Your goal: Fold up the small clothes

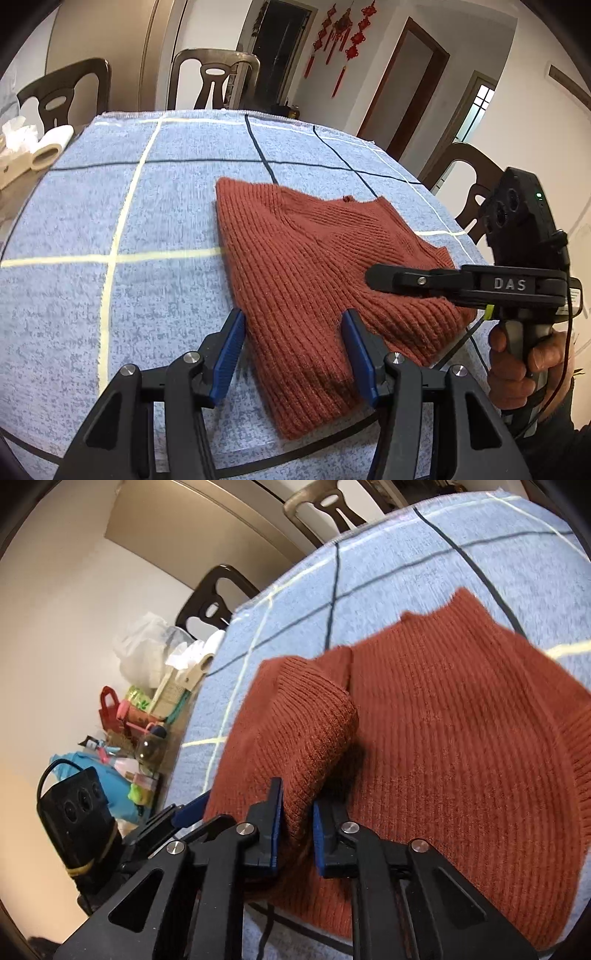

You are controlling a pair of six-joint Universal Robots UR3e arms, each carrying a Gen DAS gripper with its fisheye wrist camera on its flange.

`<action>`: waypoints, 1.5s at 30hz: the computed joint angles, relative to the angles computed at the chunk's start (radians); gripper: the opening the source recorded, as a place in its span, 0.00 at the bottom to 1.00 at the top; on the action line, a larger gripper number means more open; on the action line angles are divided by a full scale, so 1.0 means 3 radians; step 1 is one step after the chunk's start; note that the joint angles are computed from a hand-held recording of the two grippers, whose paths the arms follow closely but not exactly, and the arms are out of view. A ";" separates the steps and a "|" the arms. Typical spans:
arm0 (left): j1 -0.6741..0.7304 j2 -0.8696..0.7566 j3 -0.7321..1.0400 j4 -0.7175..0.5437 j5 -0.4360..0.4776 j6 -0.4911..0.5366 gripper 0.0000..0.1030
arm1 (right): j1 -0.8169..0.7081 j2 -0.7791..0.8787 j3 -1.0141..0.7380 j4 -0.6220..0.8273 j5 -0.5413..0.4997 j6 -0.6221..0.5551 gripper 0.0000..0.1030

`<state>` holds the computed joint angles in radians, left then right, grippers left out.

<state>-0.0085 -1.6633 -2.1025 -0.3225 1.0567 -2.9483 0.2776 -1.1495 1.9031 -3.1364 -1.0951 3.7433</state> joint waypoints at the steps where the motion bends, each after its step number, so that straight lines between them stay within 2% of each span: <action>1: -0.0019 0.0017 0.0035 -0.0010 0.0018 -0.0009 0.55 | -0.0016 -0.0065 0.0053 -0.0033 -0.0003 -0.0036 0.13; 12: -0.0407 -0.0214 0.0520 -0.0012 0.0017 -0.0046 0.55 | -0.0595 -0.1087 0.1087 -0.0117 -0.0168 -0.0388 0.13; 19: -0.0540 -0.0483 0.0589 -0.0093 0.0082 0.0016 0.55 | -0.0900 -0.1156 0.1616 -0.0369 -0.0041 -0.0399 0.12; 31: -0.0483 -0.0398 0.0528 -0.0152 0.0028 0.0094 0.55 | -0.0747 -0.1370 0.1584 -0.0121 -0.0308 -0.0446 0.15; 34: -0.0475 -0.0294 0.0507 -0.0130 0.0034 0.0099 0.55 | -0.0632 -0.1634 0.1564 0.0007 -0.0586 -0.0451 0.16; 37: -0.0454 -0.0213 0.0489 -0.0089 -0.0031 0.0084 0.55 | -0.0503 -0.1887 0.1525 0.0102 -0.0662 -0.0576 0.16; 41: -0.0513 -0.0260 0.0544 -0.0147 -0.0078 0.0137 0.55 | -0.0205 -0.1765 0.1329 0.0315 -0.0838 -0.0731 0.16; 44: -0.0643 -0.0355 0.0514 0.0010 0.0126 0.0167 0.55 | -0.0101 -0.1557 0.1357 0.0375 -0.1068 -0.0742 0.14; 45: -0.0665 -0.0383 0.0504 0.0034 0.0177 0.0177 0.55 | -0.0183 -0.1587 0.1531 0.0199 -0.1010 -0.0732 0.13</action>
<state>-0.2081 -1.7781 -1.9513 -0.3123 1.1098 -2.8952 0.2226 -1.6255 2.3625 -3.0766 -1.3981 3.5237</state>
